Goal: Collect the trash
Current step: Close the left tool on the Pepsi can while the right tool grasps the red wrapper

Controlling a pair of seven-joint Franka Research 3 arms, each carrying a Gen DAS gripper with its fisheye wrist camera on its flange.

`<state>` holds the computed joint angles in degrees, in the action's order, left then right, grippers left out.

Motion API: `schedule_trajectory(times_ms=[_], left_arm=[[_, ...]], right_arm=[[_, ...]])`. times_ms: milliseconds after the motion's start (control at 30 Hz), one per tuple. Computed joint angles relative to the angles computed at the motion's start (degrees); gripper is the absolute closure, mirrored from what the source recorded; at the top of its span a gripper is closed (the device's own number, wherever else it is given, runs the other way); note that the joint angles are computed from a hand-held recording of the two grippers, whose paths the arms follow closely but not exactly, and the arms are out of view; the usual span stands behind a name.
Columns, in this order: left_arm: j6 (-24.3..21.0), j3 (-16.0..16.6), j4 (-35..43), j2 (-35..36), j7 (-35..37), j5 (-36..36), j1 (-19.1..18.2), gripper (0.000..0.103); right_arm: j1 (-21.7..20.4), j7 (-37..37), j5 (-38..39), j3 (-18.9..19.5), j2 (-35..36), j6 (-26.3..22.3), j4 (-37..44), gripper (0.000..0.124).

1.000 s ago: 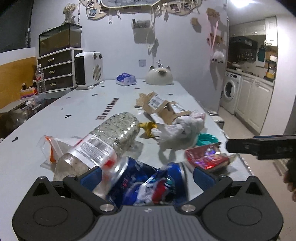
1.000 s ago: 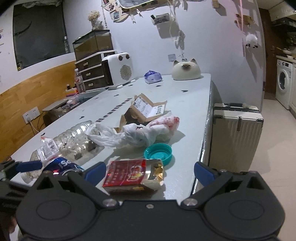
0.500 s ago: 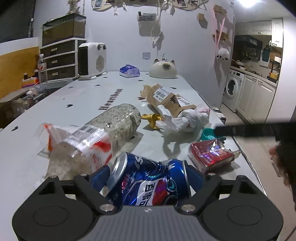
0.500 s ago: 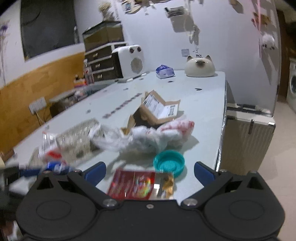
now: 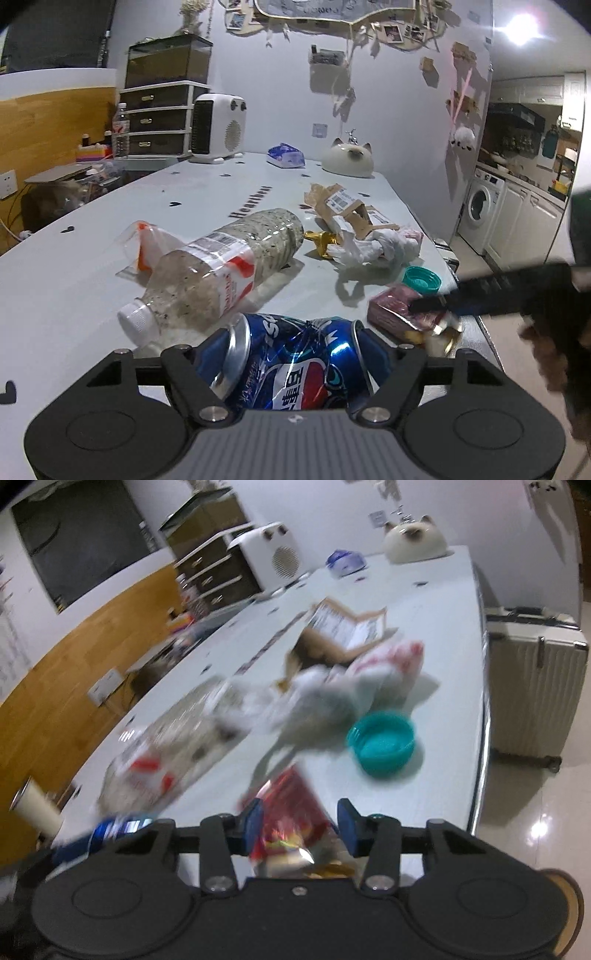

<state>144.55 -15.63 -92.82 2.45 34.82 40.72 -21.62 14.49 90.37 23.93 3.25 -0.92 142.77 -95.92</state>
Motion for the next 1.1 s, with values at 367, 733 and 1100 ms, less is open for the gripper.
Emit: schedule_trajectory(times_ms=[367,733,1100], left_arm=[[-4.33,-1.05,-1.93,-2.54,-6.27,3.53,-0.19,0.028],[-9.21,-2.28,-2.50,-4.49,-8.57,5.07,0.02,0.028],[-10.39,-2.88,-2.81,-5.37,-10.62,5.09,0.11,0.028]], right_arm=[[0.15,6.15,-6.88,3.08,-7.60,6.17,-9.63,0.051],[3.14,34.96,-37.99,4.67,0.85,-0.17,0.53,0.049],[3.49,30.57,-32.78,3.22,-6.20,3.75,-8.36,0.069]])
